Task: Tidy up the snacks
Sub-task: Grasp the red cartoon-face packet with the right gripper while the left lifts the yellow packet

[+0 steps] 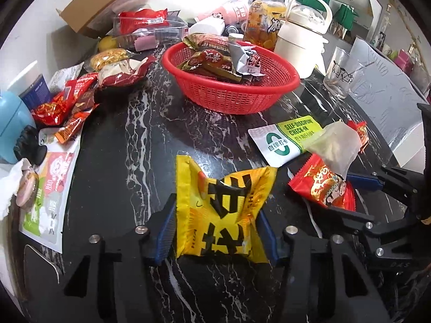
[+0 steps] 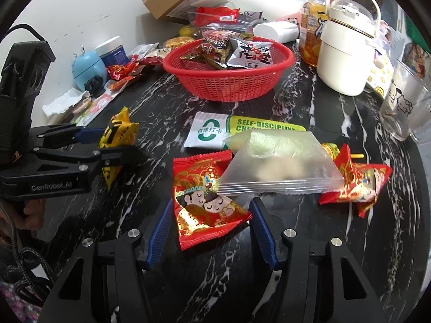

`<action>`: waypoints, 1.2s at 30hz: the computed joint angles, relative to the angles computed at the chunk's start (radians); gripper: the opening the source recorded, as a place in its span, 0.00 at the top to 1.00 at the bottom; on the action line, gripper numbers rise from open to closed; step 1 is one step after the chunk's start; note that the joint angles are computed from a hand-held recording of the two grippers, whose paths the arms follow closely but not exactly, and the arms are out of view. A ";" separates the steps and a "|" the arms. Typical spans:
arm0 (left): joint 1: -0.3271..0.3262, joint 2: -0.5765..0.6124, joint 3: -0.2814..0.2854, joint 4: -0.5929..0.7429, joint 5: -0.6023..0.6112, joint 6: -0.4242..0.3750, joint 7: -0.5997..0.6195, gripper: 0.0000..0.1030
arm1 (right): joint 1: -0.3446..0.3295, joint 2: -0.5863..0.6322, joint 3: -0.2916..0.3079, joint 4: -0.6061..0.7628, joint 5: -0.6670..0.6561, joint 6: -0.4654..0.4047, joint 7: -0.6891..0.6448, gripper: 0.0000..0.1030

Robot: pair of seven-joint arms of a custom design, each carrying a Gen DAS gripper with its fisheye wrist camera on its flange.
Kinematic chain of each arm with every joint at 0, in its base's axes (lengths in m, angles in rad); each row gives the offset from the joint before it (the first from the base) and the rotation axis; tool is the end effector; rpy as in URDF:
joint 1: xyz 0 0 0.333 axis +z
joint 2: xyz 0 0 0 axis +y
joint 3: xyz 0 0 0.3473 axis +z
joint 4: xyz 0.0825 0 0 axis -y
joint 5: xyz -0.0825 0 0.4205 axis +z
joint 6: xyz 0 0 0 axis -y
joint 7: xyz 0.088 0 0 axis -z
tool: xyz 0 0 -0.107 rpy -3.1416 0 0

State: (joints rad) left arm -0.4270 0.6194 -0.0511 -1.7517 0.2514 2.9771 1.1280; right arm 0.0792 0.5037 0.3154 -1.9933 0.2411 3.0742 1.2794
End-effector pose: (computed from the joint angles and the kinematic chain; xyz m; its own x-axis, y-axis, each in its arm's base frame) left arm 0.6630 -0.3566 0.2853 -0.2798 -0.9540 0.1074 -0.8075 0.1733 -0.5639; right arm 0.6504 0.2308 0.2800 0.3941 -0.9092 -0.1342 -0.7836 -0.2561 -0.5660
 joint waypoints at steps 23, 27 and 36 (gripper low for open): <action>0.091 -0.055 -0.197 -0.068 -0.184 -0.073 0.252 0.52 | -0.172 -0.144 0.173 -0.199 0.248 -0.021 -0.126 0.43; 0.099 -0.052 -0.205 -0.065 -0.205 -0.074 0.264 0.52 | -0.075 -0.144 0.081 -0.182 0.233 -0.024 -0.115 0.39; 0.080 -0.046 -0.183 -0.062 -0.210 -0.073 0.259 0.51 | 0.047 -0.117 -0.045 -0.132 0.140 -0.042 -0.085 0.33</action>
State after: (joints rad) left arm -0.3469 0.5733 -0.2341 -1.8136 0.0416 2.9046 1.3873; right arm 0.1261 0.3863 0.2703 -2.1253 0.3816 3.0320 1.1948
